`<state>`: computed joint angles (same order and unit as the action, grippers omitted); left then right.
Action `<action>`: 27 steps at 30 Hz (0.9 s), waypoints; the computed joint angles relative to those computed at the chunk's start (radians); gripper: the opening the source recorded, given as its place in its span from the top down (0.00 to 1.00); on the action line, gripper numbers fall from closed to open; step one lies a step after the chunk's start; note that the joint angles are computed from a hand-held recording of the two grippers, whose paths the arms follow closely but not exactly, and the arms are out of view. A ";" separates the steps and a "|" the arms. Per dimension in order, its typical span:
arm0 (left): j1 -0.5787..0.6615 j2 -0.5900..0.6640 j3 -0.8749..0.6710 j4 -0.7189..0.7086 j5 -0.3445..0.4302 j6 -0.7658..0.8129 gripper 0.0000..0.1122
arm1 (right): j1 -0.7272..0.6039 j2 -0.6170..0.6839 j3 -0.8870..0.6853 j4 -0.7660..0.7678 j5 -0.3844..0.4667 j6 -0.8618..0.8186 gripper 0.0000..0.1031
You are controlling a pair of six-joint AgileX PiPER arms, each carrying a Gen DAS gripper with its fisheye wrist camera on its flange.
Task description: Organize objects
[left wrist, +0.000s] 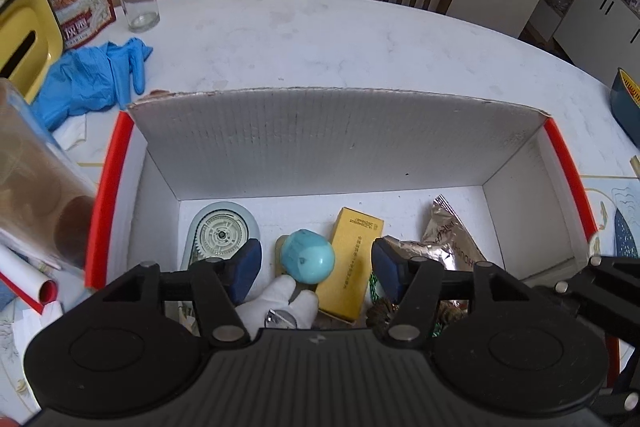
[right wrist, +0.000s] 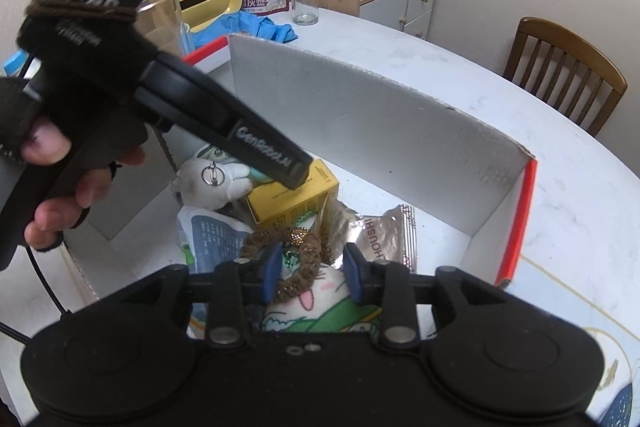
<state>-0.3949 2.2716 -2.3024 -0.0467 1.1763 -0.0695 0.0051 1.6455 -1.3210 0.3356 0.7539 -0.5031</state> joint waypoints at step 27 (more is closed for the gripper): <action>-0.118 -0.516 0.643 0.256 -0.359 -0.184 0.25 | -0.221 -0.220 0.132 0.328 0.074 -0.241 0.22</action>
<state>-0.5131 1.7558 -1.6591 0.2097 0.8169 -0.2535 -0.2155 1.4251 -1.1888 0.6634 0.8284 -0.7442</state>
